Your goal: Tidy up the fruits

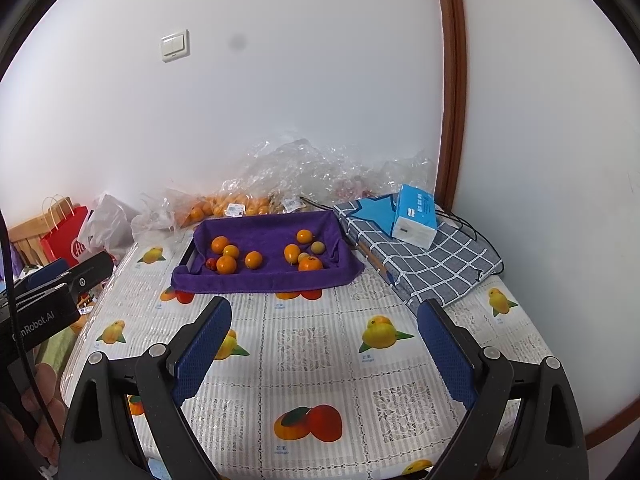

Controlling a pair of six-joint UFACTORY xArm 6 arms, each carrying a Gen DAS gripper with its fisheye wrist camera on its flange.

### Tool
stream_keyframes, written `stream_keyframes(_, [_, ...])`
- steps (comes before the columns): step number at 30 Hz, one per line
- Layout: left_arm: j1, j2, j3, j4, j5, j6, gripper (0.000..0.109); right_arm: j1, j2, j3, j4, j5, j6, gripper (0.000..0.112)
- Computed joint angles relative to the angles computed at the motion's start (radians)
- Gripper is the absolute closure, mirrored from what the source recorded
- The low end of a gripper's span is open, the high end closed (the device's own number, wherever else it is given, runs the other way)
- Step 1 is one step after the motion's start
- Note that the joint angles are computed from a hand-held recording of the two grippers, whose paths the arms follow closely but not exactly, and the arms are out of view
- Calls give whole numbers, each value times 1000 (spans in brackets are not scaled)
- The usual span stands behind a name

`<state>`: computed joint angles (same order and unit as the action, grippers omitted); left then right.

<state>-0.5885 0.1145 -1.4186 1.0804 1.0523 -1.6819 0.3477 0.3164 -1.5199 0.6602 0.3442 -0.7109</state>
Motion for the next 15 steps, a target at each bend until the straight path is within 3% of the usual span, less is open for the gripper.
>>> stream_keyframes(15, [3, -3, 2, 6, -8, -4, 18, 2, 0, -2, -1, 1, -2, 19])
